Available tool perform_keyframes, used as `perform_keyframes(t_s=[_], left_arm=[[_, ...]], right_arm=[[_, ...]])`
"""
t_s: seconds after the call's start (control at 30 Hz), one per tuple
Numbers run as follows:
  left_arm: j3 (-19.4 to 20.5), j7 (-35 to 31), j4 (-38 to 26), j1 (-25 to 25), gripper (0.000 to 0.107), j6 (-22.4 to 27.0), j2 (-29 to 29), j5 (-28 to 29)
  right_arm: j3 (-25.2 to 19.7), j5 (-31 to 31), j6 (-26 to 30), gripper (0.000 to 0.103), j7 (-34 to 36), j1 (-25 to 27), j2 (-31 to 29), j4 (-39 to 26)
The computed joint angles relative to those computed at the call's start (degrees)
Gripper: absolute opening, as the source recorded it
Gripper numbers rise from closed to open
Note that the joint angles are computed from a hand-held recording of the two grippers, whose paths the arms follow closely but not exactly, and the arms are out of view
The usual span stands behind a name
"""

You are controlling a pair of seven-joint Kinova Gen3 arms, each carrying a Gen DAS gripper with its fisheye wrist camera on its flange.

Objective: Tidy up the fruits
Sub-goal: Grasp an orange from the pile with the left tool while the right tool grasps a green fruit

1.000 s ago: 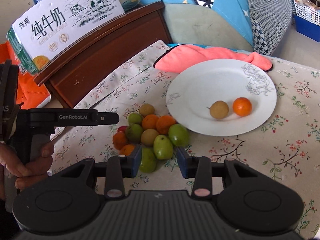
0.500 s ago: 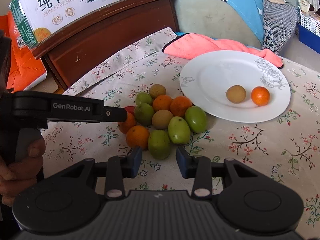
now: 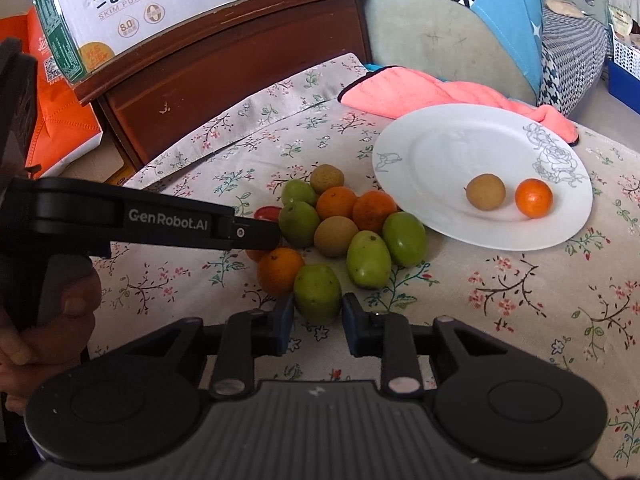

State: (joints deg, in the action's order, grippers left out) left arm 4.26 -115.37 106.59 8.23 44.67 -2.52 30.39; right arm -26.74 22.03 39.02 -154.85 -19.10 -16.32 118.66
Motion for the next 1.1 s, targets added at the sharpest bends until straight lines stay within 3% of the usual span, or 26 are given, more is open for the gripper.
perform_keyframes(t_s=[0.27,0.4,0.5,0.7,0.8,1.1], left_arm=[[1.02,2.73,0.33,0.77,0.039,-2.63,0.74,-1.52],[0.55,0.91,0.54,0.67,0.038,-2.35,0.81,-0.06],[-0.40,-1.08,0.09,-0.25,0.028,0.04,0.70,1.80],[0.48,1.92,-0.61,-0.02,0.027,1.23,0.15,-4.48],[0.20,1.32,-0.54,-0.11,0.027,1.36,0.65,-3.75],[1.89,3.96,0.94,1.60,0.027,-3.51,0.07,-8.14]], right_arm=[[1.09,-1.58,0.68,0.027,0.11,-0.87,0.74,-0.30],[1.22,-1.58,-0.23,0.029,-0.44,-0.71,0.35,0.29],[1.66,-2.14,-1.02,0.027,0.02,-0.64,0.06,0.71],[1.06,-2.39,-0.15,0.027,0.36,0.03,0.08,0.22],[0.96,-2.23,0.07,0.027,-0.14,0.16,0.27,0.05],[1.06,-2.07,-1.03,0.027,-1.25,0.34,0.09,0.67]])
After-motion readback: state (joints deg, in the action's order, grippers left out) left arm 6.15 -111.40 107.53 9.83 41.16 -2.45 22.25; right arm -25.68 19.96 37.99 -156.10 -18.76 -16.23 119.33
